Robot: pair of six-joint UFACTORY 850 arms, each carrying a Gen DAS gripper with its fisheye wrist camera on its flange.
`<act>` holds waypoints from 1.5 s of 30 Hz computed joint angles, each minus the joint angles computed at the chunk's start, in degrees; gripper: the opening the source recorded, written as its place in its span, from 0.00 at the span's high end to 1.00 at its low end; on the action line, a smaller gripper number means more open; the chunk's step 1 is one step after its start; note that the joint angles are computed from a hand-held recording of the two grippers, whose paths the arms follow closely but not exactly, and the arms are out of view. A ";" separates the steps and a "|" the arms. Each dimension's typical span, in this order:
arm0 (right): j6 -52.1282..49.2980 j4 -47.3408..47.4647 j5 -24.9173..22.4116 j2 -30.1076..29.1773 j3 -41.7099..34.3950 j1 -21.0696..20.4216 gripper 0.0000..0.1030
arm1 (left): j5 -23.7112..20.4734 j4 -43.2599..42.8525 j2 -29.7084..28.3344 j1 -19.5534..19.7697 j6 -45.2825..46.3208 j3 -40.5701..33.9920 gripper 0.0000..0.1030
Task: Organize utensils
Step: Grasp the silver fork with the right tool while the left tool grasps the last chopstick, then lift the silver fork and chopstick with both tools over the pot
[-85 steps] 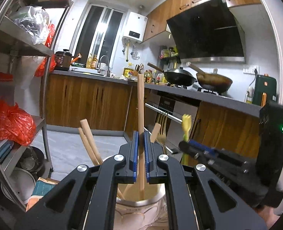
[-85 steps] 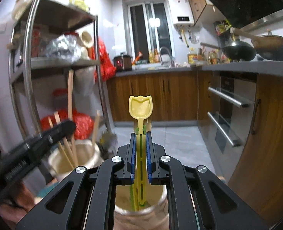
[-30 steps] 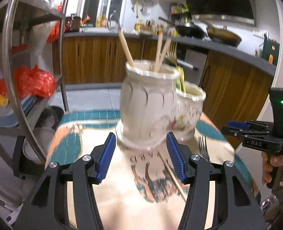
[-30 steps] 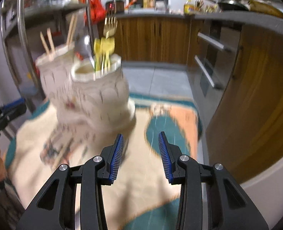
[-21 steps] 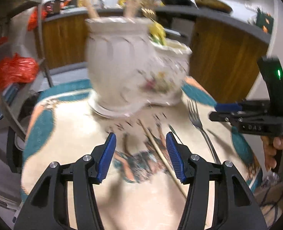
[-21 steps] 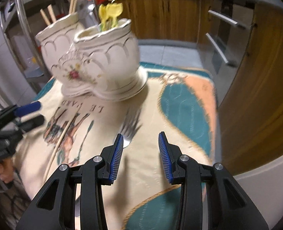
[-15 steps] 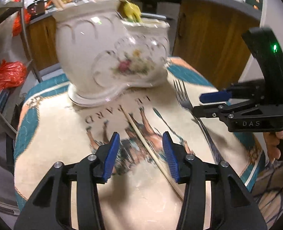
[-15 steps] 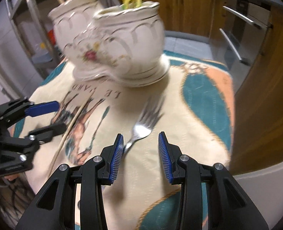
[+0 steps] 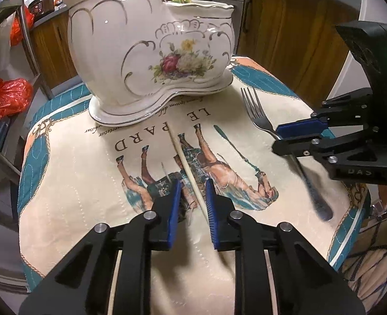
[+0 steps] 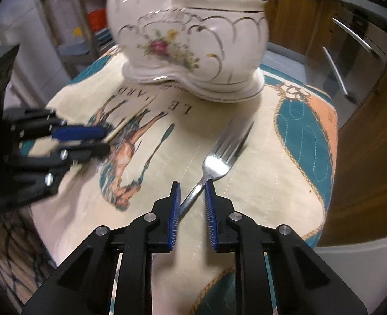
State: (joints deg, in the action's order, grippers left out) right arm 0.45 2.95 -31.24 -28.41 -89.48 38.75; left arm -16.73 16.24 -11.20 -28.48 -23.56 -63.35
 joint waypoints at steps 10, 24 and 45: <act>-7.55 -1.91 -21.38 -4.68 -10.03 -0.47 0.87 | -7.26 -15.45 -0.94 2.33 18.14 -3.34 0.81; -2.94 -2.08 -40.04 -15.45 -27.22 -0.86 0.87 | -33.61 -22.38 -11.38 5.09 29.41 -20.38 0.84; -8.86 9.59 -8.04 2.99 -2.71 -1.29 0.94 | -5.81 -46.85 6.41 8.60 48.77 -1.34 0.96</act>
State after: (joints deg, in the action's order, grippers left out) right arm -8.40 12.53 -39.28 -25.42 -92.18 37.45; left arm -22.54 -30.61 -4.79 -19.89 25.22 -64.70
